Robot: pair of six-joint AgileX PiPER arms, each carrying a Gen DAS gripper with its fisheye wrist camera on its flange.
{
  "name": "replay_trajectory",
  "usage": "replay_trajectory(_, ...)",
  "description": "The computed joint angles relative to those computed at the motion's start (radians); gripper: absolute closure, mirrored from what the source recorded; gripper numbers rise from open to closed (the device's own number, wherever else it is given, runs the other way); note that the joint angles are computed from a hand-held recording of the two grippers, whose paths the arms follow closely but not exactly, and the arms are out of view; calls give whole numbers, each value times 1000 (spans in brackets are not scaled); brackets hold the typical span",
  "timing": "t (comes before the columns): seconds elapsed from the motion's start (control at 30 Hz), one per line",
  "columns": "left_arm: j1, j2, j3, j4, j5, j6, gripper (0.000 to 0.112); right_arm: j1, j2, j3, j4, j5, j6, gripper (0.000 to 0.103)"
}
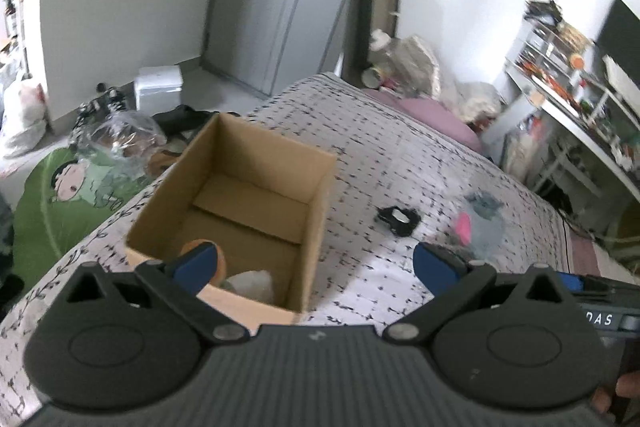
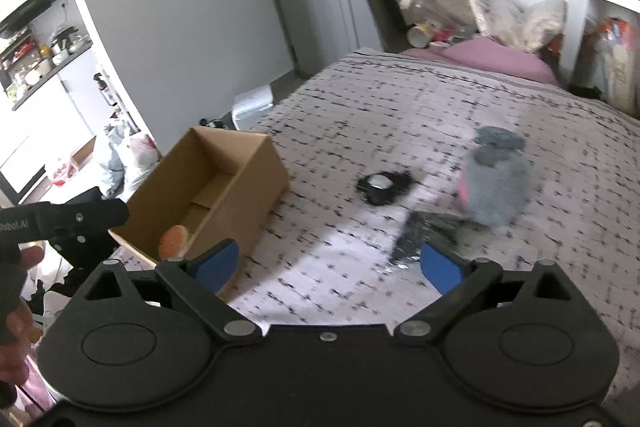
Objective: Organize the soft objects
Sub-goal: 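Move the left gripper to the black bag while the right gripper approaches the blue tissue pack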
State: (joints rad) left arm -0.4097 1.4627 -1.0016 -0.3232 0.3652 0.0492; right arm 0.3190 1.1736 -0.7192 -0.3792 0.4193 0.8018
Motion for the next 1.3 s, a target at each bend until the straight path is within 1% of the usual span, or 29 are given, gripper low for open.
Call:
replay_trajectory(0.07,-27,13,-28,53,26,-49,9,-7,-32,28,-27,8,30,0)
replay_trajectory(0.23,-98,42,-70,163,46,-143,9,-39,-89,74,-19,26,24,0)
replay_trajectory(0.47,-146,97,-126,126,58,-99,9,-101,-155,135,10,51,-10,0)
replay_trajectory(0.6,-166,137,-166,104,61,-81,9,-154,-168,168,21,60,-18,0)
replay_trajectory(0.77,-194,185,-203,117,59,-88,10,-246,-142,192,121,59,-107,0)
replay_trajectory(0.9,-213,225,-228,118,60,-80,10,-314,-104,209,263,32,-226,0)
replay_trajectory(0.97,-219,249,-243,102,65,-63,10,-334,-78,210,299,20,-253,0)
replay_trajectory(1.13,-239,292,-258,72,49,-18,12,-366,-7,198,365,0,-288,0)
replay_trajectory(1.23,-243,316,-270,26,47,27,12,-372,32,190,362,-10,-266,0)
replay_trajectory(1.3,-250,341,-284,34,43,27,14,-370,58,186,349,-21,-238,0)
